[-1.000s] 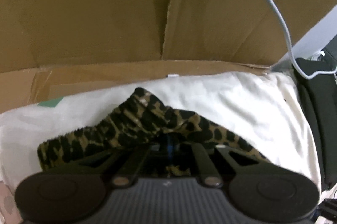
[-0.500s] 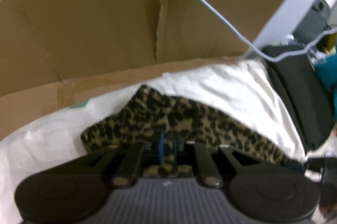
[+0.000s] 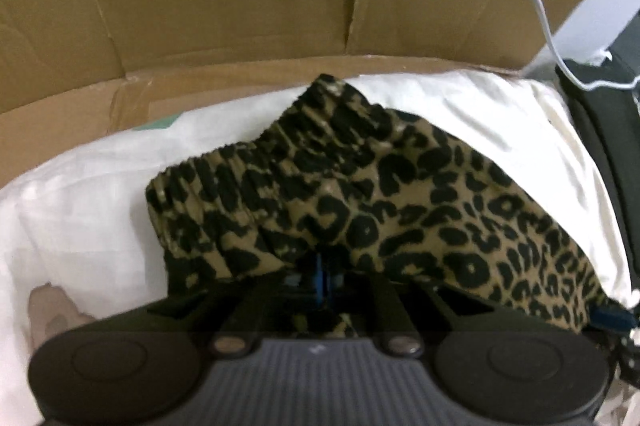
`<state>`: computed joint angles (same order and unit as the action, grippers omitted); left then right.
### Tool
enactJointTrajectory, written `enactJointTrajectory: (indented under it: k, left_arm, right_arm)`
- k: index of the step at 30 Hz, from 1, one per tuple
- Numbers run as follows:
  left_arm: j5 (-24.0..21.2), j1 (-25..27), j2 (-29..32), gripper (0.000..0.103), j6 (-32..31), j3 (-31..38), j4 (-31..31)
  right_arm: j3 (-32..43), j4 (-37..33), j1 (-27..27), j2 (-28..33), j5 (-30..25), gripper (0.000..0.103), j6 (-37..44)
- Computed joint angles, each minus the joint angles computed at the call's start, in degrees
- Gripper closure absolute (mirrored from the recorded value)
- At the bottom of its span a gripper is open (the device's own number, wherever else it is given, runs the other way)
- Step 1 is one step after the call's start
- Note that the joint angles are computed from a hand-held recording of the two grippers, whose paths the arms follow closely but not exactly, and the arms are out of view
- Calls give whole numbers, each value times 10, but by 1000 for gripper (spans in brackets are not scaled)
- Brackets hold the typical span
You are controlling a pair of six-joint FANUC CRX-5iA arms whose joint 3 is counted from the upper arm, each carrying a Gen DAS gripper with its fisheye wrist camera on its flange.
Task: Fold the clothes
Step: 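Lower the doubled skirt onto the white sheet with both tools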
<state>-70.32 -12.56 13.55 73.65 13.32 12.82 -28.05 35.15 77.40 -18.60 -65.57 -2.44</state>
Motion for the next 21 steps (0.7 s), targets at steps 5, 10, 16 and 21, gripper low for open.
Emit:
enactJointTrajectory:
  k: [5,10,16,21]
  left_arm:
    - [-11,0,3,100,21,12,-1]
    - [-16,8,-33,88,3,-3,26]
    - [-30,31,-73,88,-43,-31,49]
    - [-20,45,-93,88,-83,-73,47]
  right_arm:
    - [17,-7,3,14,-17,79,4]
    - [39,16,8,29,-28,76,-5]
    - [53,63,-17,57,48,69,-9]
    - [102,49,-38,113,82,62,67]
